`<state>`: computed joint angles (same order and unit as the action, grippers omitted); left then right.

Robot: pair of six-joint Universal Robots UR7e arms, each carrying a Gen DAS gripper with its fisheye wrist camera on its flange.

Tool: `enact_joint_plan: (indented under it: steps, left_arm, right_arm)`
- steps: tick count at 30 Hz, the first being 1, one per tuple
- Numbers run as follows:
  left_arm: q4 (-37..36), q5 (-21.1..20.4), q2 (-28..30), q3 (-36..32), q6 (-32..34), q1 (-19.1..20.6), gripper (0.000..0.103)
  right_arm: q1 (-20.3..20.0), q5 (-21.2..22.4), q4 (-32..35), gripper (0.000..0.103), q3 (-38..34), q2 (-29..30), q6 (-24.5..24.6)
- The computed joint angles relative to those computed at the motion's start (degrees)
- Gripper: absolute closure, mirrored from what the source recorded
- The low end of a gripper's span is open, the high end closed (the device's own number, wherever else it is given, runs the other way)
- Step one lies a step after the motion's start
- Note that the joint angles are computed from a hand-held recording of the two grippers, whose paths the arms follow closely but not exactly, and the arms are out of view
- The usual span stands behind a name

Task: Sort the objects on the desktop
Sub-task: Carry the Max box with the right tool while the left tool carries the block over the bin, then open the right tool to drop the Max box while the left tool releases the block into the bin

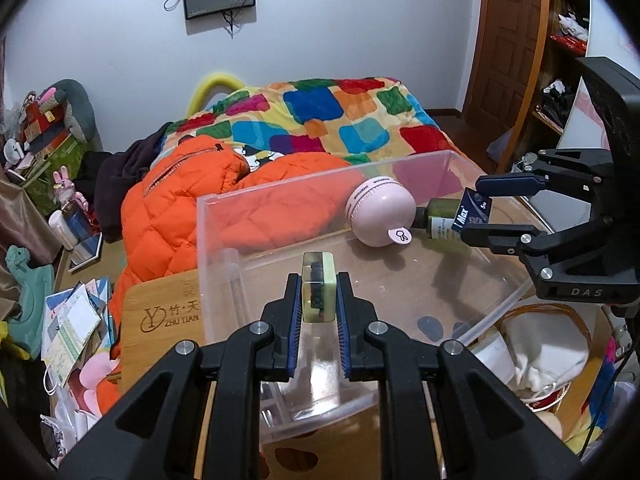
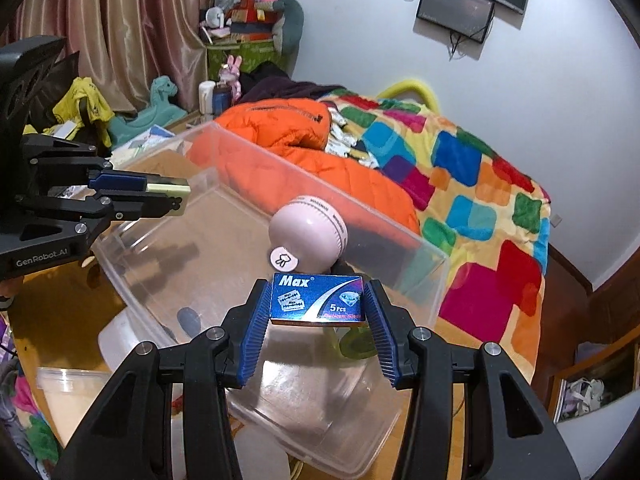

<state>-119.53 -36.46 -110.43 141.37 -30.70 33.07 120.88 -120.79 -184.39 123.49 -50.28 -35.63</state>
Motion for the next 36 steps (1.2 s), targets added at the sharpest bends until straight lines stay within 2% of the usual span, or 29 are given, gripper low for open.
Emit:
enact_joint_plan:
  steps: [8,17,31,33,36]
  left_arm:
    - [-3.0,-1.3,3.0,-0.4,2.1,1.9,0.088]
    - [-4.1,-2.5,4.5,-0.8,3.0,2.7,0.088]
    - [-4.3,-2.6,4.7,-0.9,2.8,2.9,0.088]
    - [-4.2,-2.3,4.6,-0.8,2.7,2.7,0.087]
    - [-4.4,-2.3,4.3,-0.6,3.2,2.3,0.078]
  right_arm:
    - [0.0,-1.3,4.3,0.059,-1.3,0.5,0.6]
    - [0.4,-2.4,5.9,0.059,-1.9,1.0,0.1]
    - [0.5,-2.8,10.7,0.059,-3.3,0.8,2.6]
    - [0.7,-3.2,10.3,0.059,-3.3,1.0,2.3]
    - [0.9,-3.4,8.6,0.058,-2.8,1.1,1.2]
